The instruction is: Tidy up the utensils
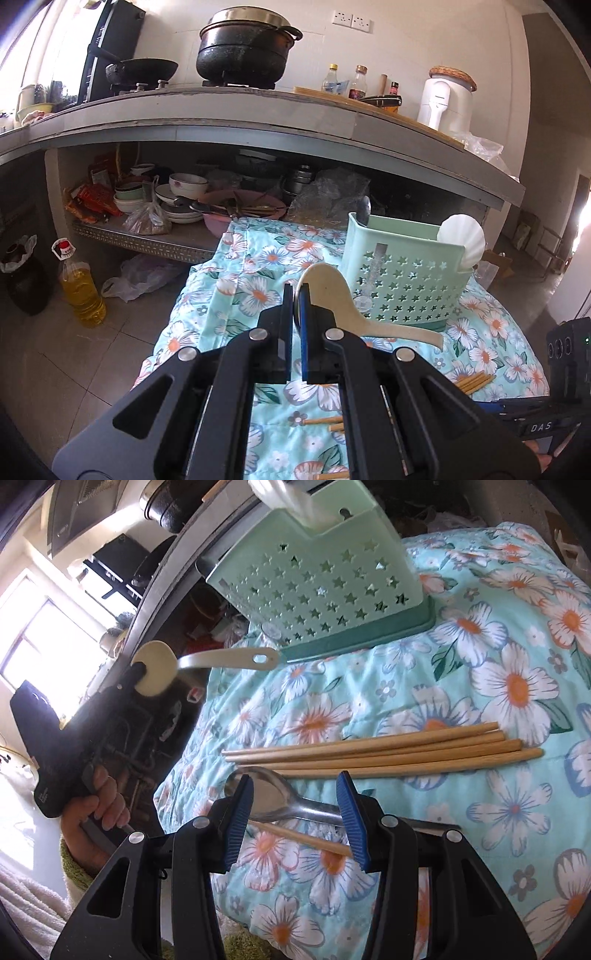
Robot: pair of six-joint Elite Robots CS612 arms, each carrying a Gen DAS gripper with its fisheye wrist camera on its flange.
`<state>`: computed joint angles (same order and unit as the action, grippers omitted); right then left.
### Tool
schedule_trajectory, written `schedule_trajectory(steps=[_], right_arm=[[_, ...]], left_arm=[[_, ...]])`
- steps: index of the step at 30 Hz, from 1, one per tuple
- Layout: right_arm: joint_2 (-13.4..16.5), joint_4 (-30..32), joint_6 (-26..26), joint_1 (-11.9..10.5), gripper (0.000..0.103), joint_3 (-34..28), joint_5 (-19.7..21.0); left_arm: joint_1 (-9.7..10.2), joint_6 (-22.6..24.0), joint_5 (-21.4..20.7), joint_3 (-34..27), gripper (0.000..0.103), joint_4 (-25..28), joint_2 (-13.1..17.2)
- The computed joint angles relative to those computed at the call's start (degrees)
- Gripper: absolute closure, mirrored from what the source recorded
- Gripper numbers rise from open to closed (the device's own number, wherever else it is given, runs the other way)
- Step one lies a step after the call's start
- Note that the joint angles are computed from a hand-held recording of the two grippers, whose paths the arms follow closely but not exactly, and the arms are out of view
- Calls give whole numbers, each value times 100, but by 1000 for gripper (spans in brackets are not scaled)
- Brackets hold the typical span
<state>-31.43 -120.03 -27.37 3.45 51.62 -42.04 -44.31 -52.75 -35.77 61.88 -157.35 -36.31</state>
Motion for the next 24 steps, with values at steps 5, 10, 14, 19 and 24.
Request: schedule_trajectory(steps=[5,10,14,19,24], right_arm=[[-183,-379,-451,144,57,301,-373],[-413,-1323,-585,323,57,782,-779],[-551,-2265,-540,511,57,1168,-1358],[-596,-3474,-615,737,57,1522,-2086],[-564,-3962,-846,865,63,1638,-2639]], left_arm=[[-21,-383,175,380,101,234,-247],[-27,-788,259,622,101,517,-411],[-28,-976,286,748,101,631,-487],[2,-1237,187,833,101,833,-558],[12,-1354,112,862,101,884,-586]])
